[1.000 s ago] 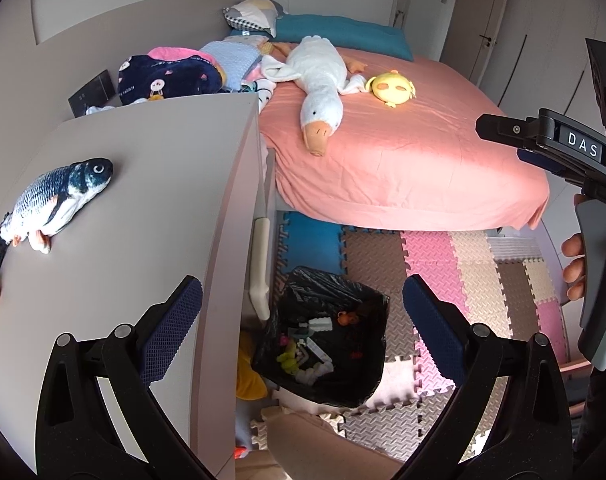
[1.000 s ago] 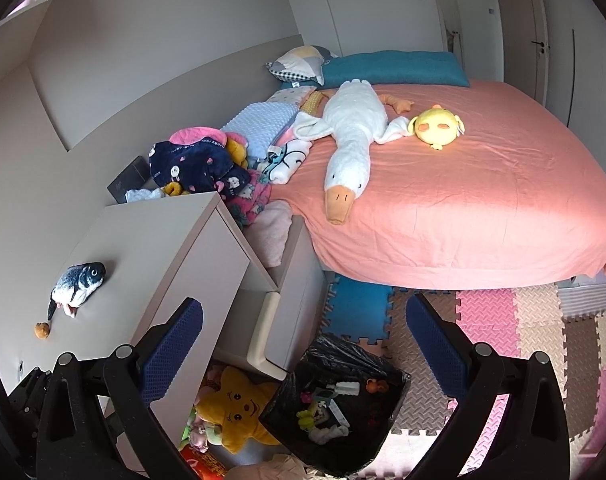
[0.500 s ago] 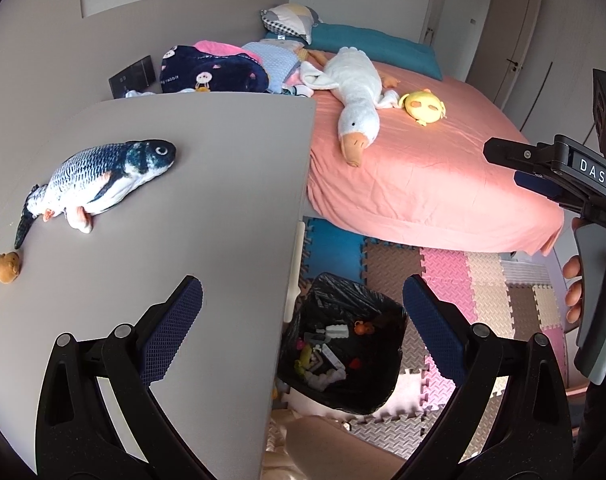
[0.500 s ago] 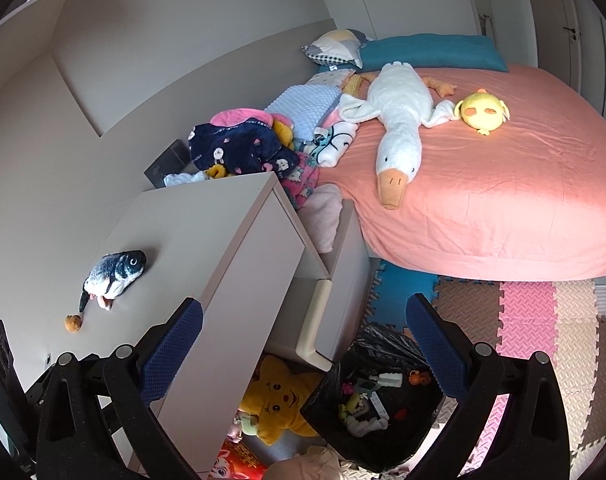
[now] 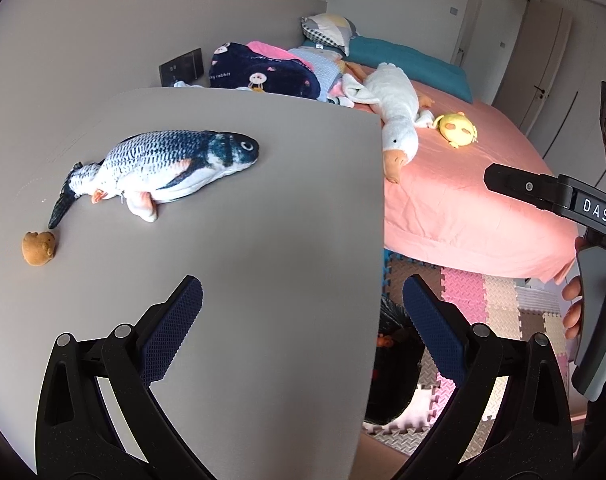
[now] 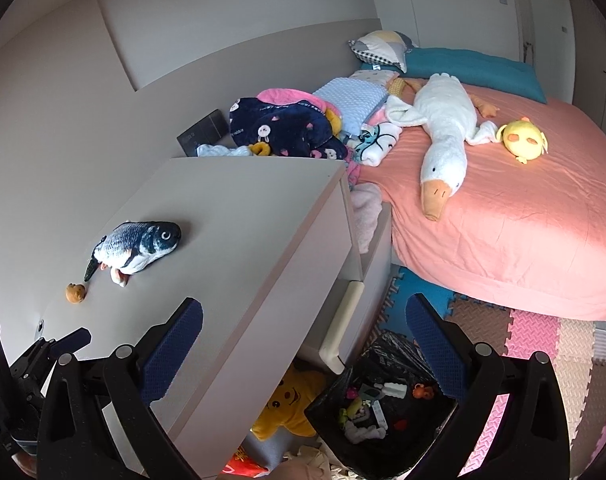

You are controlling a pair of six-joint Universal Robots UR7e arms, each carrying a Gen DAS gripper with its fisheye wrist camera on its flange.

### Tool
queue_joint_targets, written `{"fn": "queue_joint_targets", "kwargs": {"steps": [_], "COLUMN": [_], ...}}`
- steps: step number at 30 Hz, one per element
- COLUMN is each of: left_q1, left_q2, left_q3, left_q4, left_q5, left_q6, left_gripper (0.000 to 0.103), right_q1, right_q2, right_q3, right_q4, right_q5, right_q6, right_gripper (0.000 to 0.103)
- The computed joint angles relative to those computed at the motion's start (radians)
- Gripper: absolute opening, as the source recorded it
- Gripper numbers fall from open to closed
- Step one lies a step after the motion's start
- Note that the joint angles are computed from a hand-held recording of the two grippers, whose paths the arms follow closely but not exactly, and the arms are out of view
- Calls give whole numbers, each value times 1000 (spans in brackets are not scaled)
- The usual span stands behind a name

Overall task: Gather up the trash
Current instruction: 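Move both open grippers back over the desk toward the fish and bear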

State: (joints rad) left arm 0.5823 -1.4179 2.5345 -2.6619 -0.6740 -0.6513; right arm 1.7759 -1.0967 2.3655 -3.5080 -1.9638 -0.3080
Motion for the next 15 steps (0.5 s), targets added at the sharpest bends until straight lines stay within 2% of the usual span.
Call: {"fn": "queue_joint_targets", "kwargs": {"steps": [7,10,15], "left_q1": [45,60,87], "left_q2": [-128,-183,-248], "left_q3": [30,39,45], "left_q4": [80,121,162], "left_q5": [45,60,84], "left_q6": [-26,-41,-39], "left_gripper": [97,97,97], "right_q1": [61,85,122], "right_q2": [106,158,208], "right_q3": [-65,-86,-131], "right_q4": [5,-37,-10], "right_q5": [-29,-38,-42], "right_q6": [7,-12,3], "right_gripper": [101,101,101]}}
